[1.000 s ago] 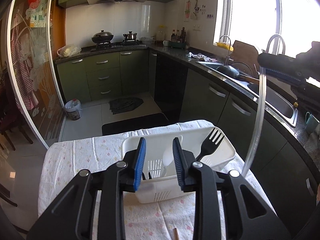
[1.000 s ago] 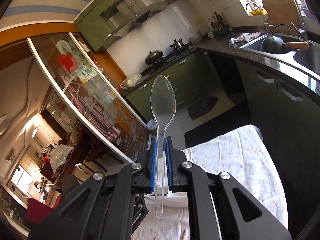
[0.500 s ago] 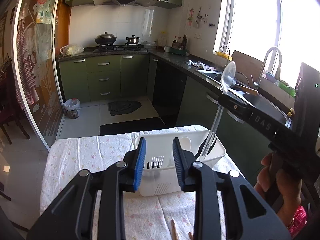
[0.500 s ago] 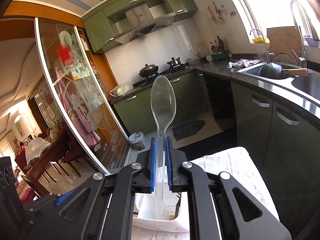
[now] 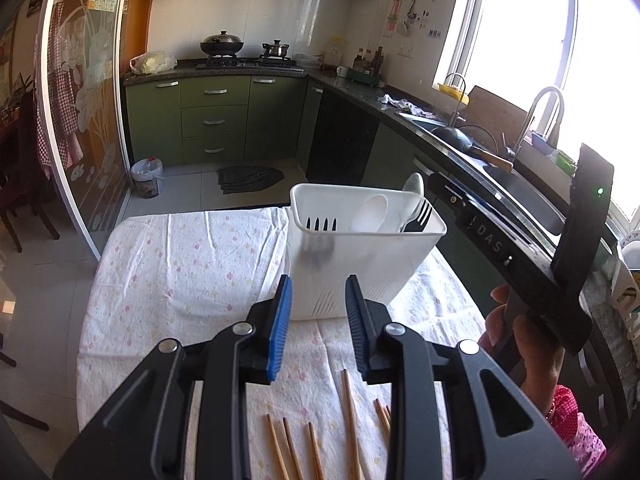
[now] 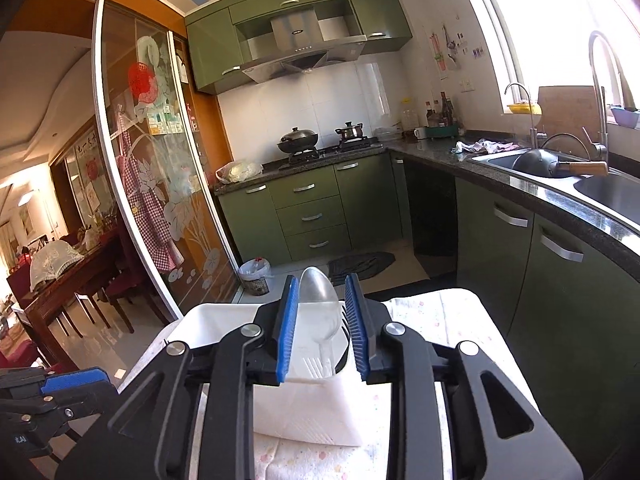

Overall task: Organize utensils
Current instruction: 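Lower the clear spoon into the caddy and open the right gripper, then grasp a wooden chopstick with the left gripper while the right gripper grasps another chopstick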

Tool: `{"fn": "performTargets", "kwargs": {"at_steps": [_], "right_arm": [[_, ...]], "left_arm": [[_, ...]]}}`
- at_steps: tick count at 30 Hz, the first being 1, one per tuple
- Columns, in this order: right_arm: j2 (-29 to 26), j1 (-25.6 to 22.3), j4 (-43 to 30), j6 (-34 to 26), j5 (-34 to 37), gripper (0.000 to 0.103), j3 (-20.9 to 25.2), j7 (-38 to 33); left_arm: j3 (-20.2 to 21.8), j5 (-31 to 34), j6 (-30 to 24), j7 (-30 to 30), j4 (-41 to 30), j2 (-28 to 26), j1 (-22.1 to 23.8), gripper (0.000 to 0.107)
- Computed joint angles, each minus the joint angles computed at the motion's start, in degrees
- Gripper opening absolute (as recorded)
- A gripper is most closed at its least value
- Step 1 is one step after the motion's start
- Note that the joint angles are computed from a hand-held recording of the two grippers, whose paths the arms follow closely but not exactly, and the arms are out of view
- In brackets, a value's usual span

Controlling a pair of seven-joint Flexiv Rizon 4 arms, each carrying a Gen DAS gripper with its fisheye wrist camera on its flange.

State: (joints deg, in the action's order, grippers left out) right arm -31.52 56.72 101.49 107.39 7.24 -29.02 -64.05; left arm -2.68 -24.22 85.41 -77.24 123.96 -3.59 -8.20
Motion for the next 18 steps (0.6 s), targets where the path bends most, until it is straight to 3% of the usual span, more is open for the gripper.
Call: {"fn": "performTargets", "kwargs": {"at_steps": [3,6,10,13,18], "right_arm": [[4.40,2.13,5.35,0.44,0.58,0.025,-0.70,-1.94],[11.03,4.62,11.77,-4.02,-1.37,0.025,-1.22,-3.71],[19.52,-2.07,17.05,-15.92,-5.74,0.025,8.71,-5.48],[22.51,-8.77,17.65,-23.68,-1.74,0.025,17.73,-10.22],[24.20,-13.81,18.84,-30.38,2.35,0.025,24.92,-14.03]], "left_arm": [[2.19,9.67,-7.07,-6.91,-0.91,1.72,-0.11,0.026],[2.80,15.16,-14.85,-9.94,-0.15,3.82,0.51,0.026],[2.83,17.71,-26.88,-11.39,0.32,4.58,1.44,0.026],[3.00,18.71,-33.22,-13.10,0.49,4.07,2.17,0.022],[3.17,20.21,-39.55,-15.95,0.05,2.89,2.98,0.020]]}}
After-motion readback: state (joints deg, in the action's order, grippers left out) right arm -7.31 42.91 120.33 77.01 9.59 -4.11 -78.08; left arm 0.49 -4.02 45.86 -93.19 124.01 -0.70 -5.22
